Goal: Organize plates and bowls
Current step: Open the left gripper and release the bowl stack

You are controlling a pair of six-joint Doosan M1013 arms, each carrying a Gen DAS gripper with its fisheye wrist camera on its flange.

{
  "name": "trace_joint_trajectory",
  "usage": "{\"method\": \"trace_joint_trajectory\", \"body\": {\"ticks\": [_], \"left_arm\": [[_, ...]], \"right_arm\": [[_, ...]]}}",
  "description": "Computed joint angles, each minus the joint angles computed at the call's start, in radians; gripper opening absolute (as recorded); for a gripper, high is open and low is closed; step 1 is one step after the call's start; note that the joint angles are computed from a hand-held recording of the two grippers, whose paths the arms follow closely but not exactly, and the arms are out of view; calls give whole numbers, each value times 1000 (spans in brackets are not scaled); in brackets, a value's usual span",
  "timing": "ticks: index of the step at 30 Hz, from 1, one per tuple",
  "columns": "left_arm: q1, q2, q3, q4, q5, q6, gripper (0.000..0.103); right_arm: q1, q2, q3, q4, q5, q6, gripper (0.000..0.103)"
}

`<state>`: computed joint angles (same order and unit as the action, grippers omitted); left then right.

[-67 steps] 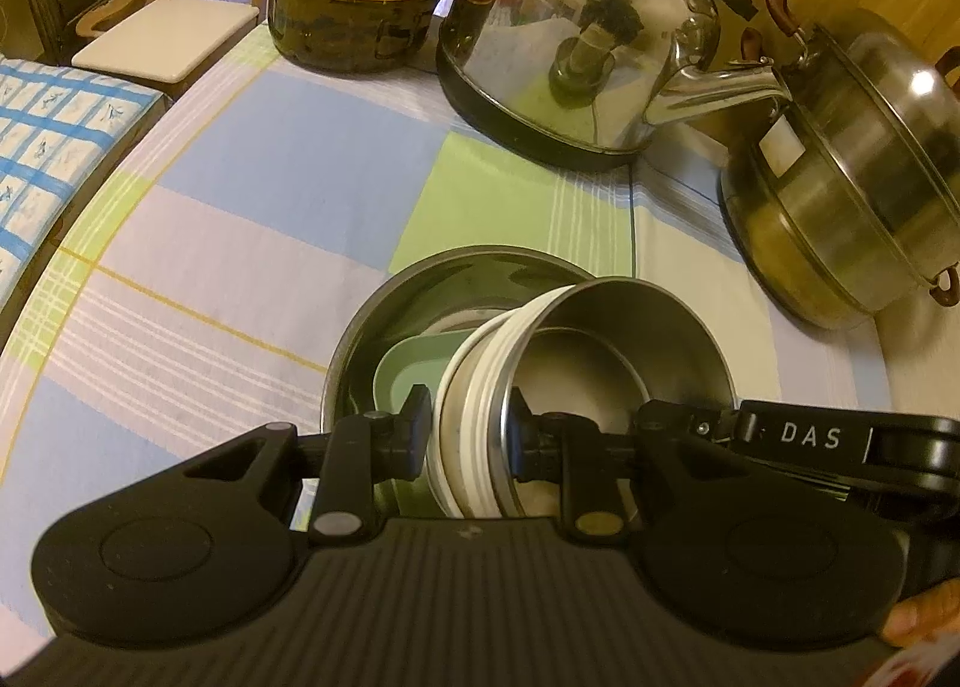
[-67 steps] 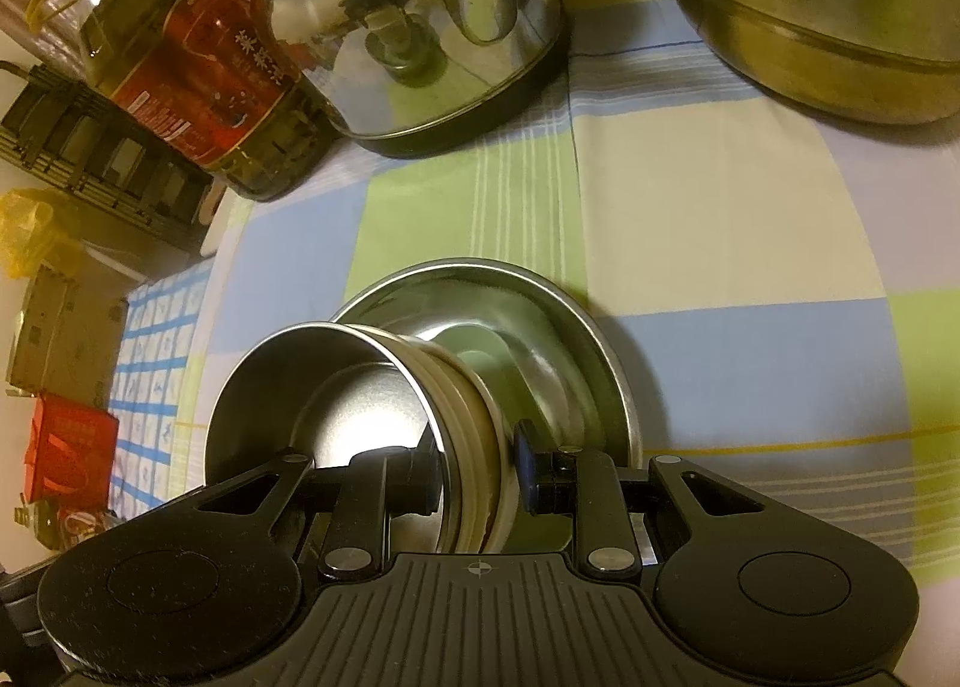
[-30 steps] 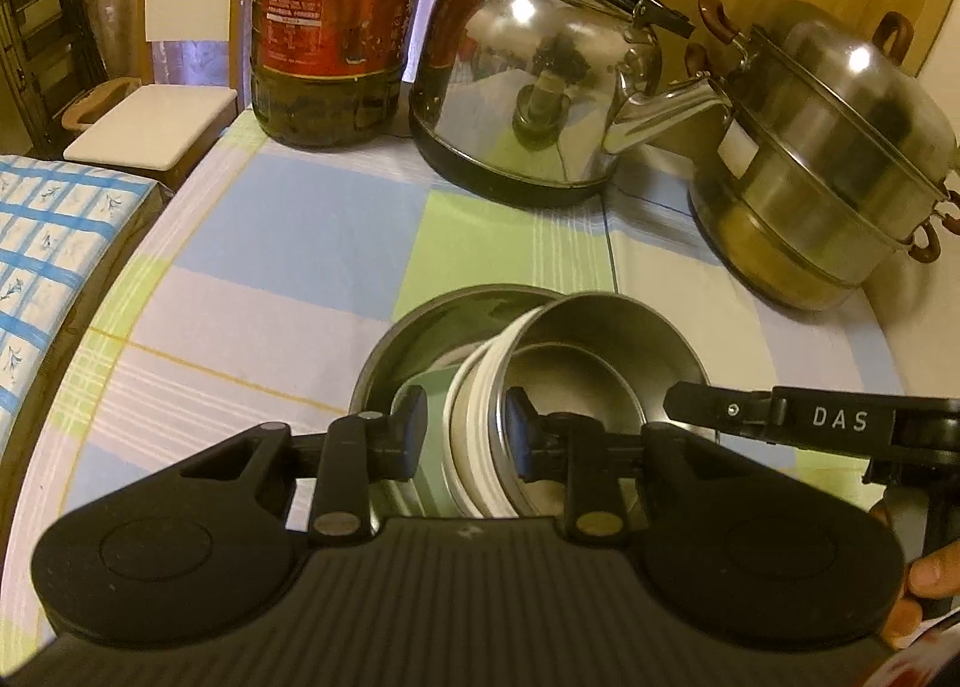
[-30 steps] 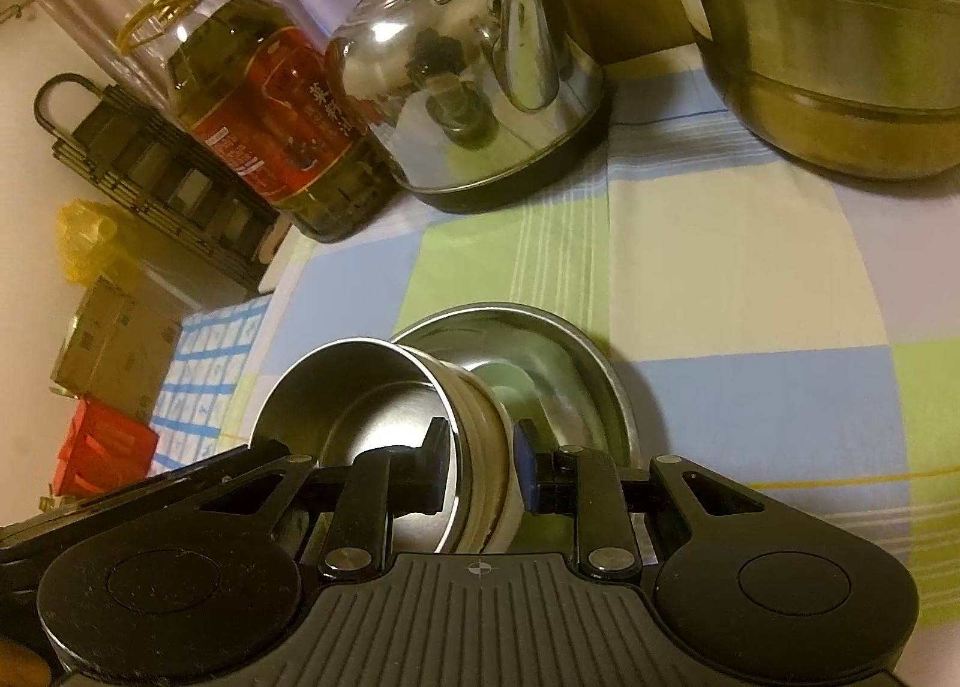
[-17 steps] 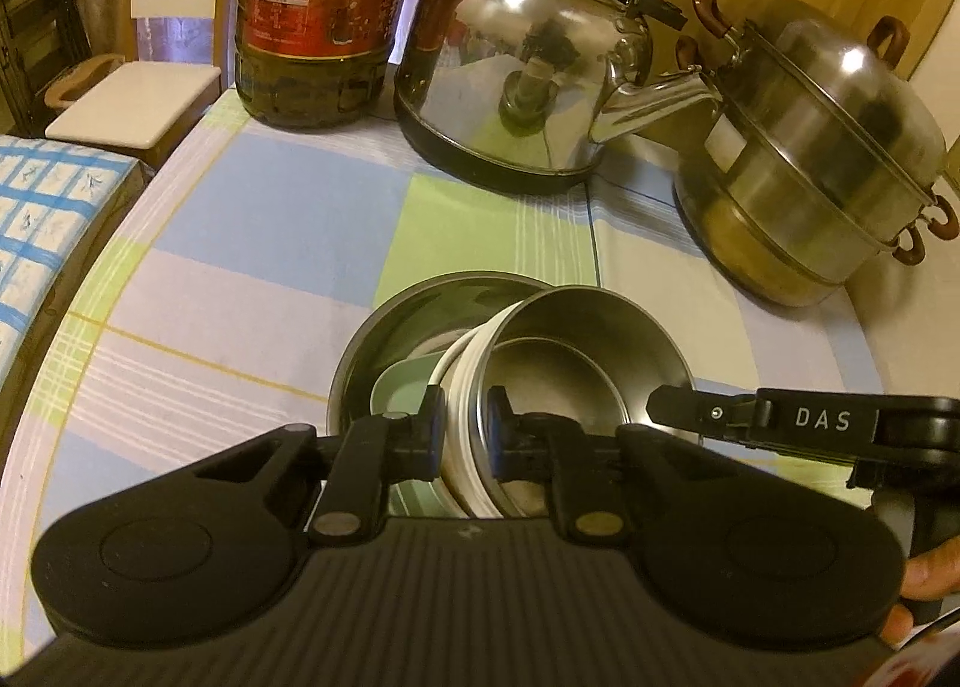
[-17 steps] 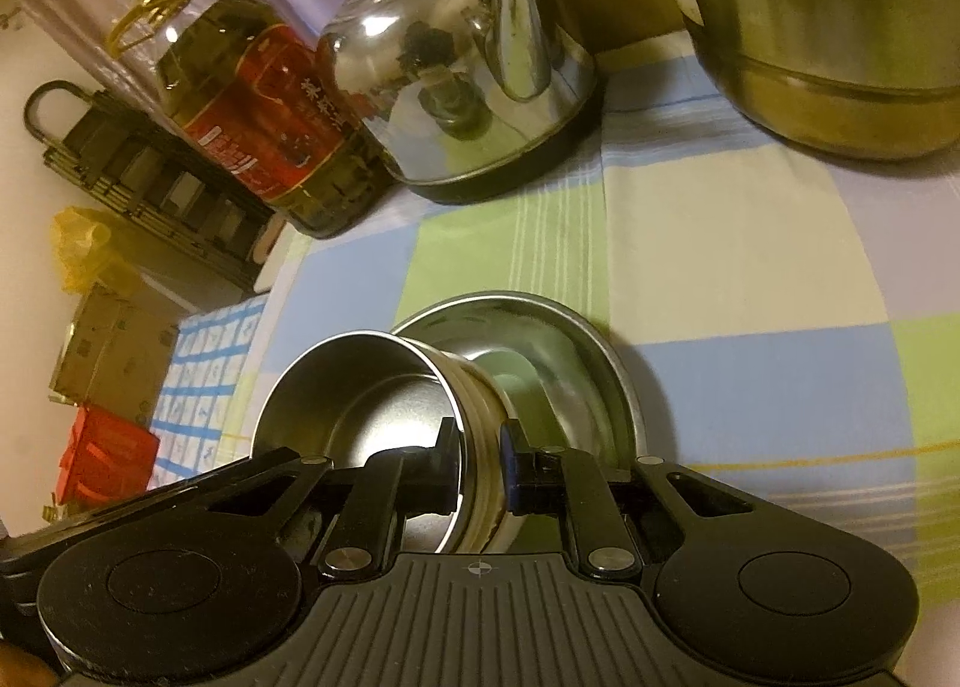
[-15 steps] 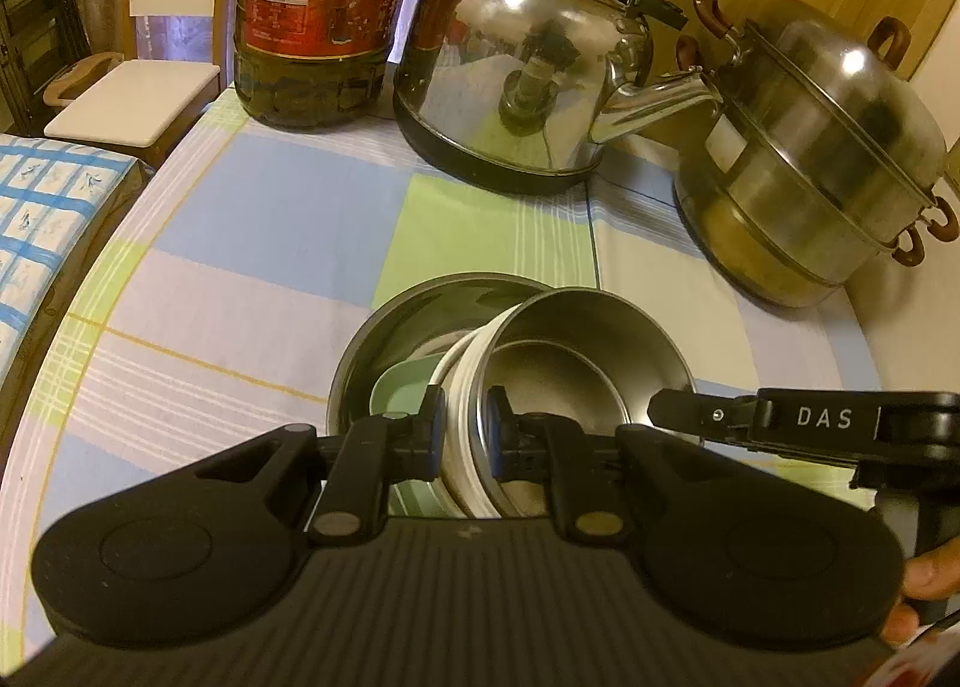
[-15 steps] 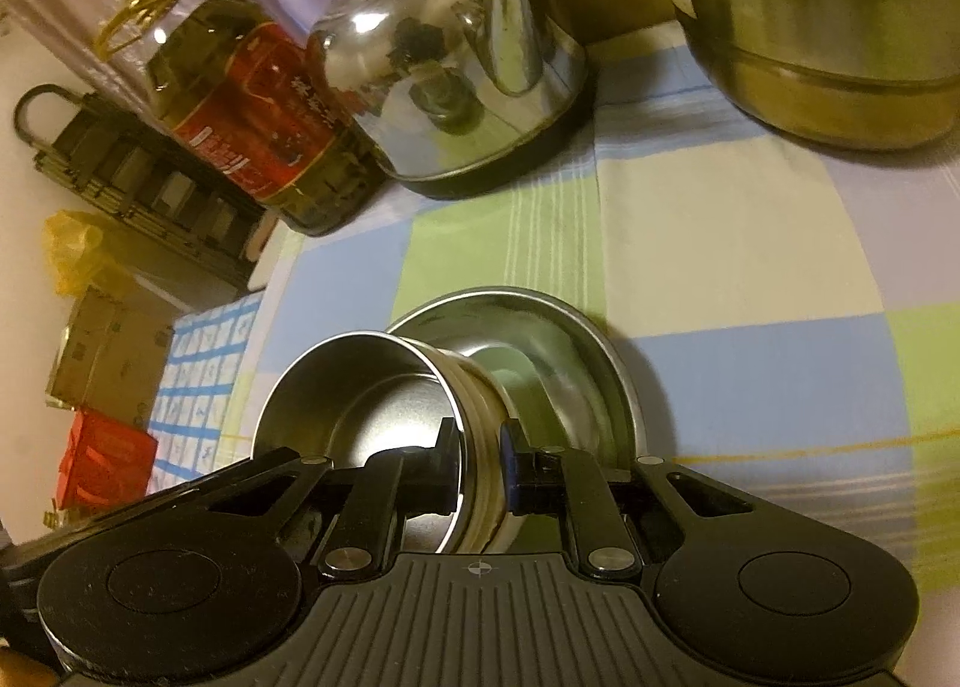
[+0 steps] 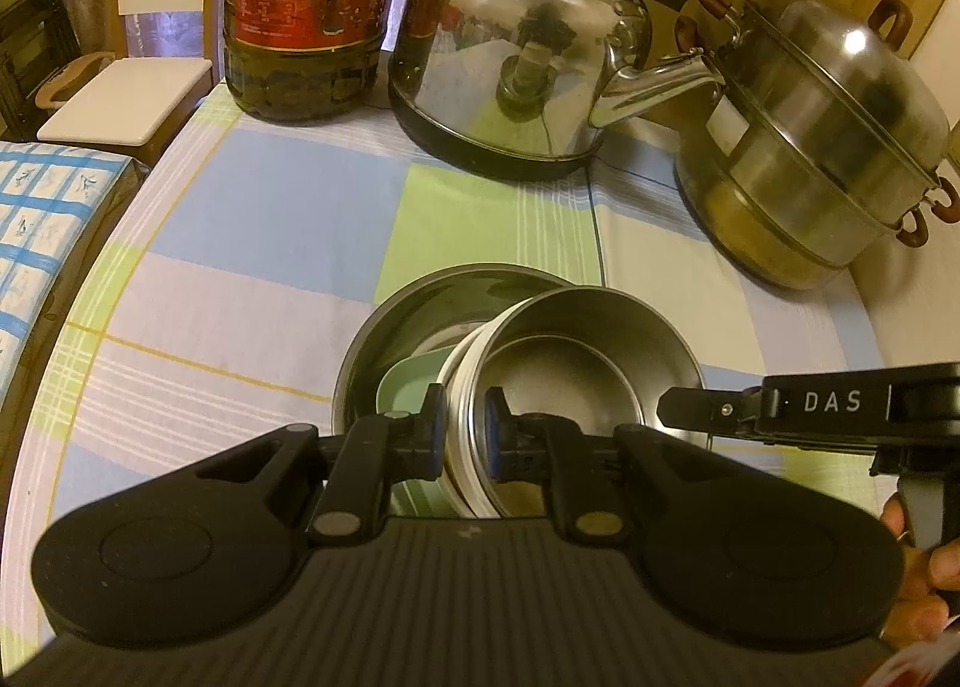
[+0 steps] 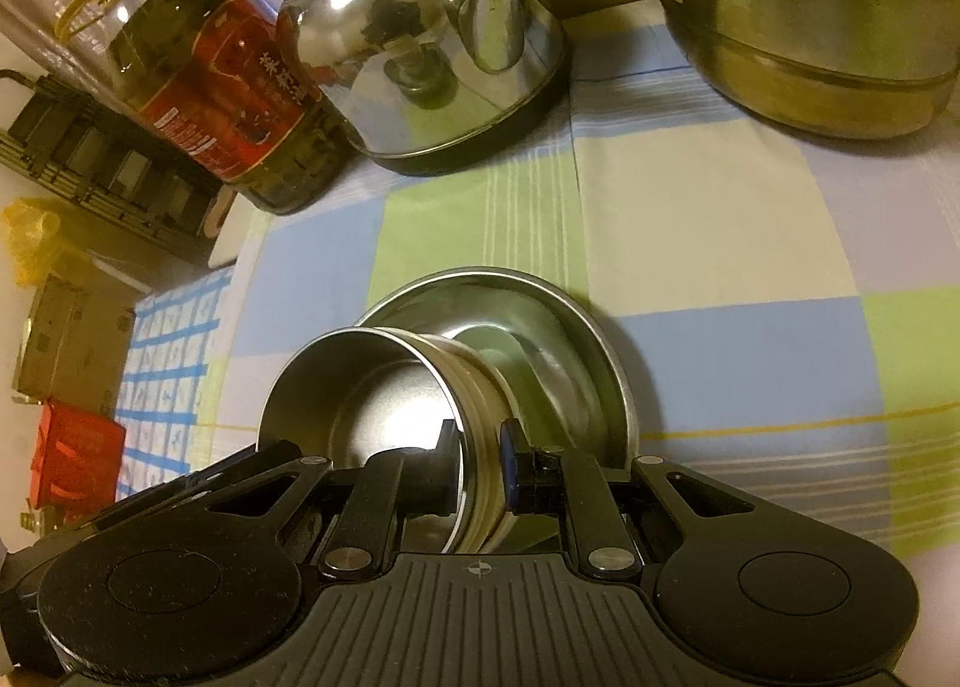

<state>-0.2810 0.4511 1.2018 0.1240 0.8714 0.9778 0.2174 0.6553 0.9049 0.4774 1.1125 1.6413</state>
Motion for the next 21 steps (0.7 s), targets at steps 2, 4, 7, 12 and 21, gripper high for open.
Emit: {"method": "trace_joint_trajectory", "body": {"ticks": [2, 4, 7, 12, 21], "left_arm": [[1, 1, -2, -5, 0, 9, 11], [2, 1, -3, -12, -1, 19, 12], [2, -1, -2, -11, -8, 27, 12], [5, -12, 6, -15, -23, 53, 19], [2, -50, 40, -5, -57, 98, 23]], "right_arm": [[1, 0, 1, -3, -3, 9, 14], [1, -1, 3, -5, -9, 17, 14], [2, -4, 10, -5, -20, 13, 15], [6, -25, 42, -14, -65, 3, 31], [10, -85, 135, -3, -178, 13, 43]]}}
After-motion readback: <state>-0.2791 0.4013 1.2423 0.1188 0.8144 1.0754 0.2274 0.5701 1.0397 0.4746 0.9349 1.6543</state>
